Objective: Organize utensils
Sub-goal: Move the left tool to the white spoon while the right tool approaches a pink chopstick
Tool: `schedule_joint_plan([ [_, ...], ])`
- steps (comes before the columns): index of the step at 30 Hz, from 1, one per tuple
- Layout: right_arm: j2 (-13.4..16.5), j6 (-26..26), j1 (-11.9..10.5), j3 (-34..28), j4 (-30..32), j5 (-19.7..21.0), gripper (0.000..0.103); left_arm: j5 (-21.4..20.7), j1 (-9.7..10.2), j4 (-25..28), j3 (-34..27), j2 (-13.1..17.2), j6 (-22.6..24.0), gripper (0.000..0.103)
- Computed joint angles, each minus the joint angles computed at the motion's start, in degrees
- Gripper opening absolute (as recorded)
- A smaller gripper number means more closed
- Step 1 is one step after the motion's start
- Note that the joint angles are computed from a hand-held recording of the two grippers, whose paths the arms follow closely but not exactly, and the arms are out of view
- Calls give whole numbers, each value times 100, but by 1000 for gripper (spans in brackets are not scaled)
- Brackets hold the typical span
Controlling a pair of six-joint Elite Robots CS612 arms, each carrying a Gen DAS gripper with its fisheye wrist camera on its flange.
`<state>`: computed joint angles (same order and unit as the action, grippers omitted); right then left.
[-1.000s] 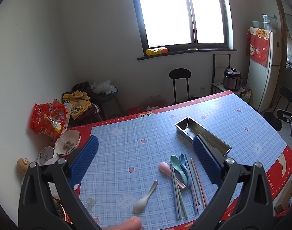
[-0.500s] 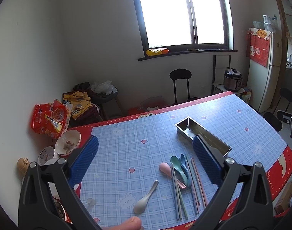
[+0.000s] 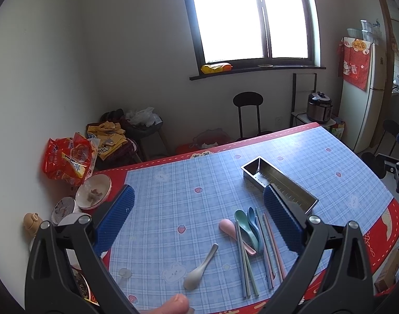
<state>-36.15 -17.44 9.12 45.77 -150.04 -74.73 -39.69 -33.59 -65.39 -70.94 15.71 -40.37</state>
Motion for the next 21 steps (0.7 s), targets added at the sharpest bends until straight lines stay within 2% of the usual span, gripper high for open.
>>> schedule_joint_plan([
  [4, 120, -79, 16, -78, 372, 673, 98, -146, 39, -5, -222, 157, 108, 97],
  [7, 221, -281, 103, -109, 382, 874, 98, -322, 84, 97, -449, 306, 115, 97],
  [11, 412, -478, 215, -284, 642, 1094, 98, -638, 184, 275, -805, 527, -110, 97],
  [16, 715, -765, 357, -648, 1301, 1072, 98, -1055, 328, 339, -1239, 874, -248, 97],
  [19, 905, -912, 460, -845, 1582, 706, 98, -1424, 435, 398, -1422, 1087, -365, 97],
  [21, 1100, -961, 489, -1130, 2022, 712, 98, -1610, 503, 425, -1504, 1235, -398, 97],
])
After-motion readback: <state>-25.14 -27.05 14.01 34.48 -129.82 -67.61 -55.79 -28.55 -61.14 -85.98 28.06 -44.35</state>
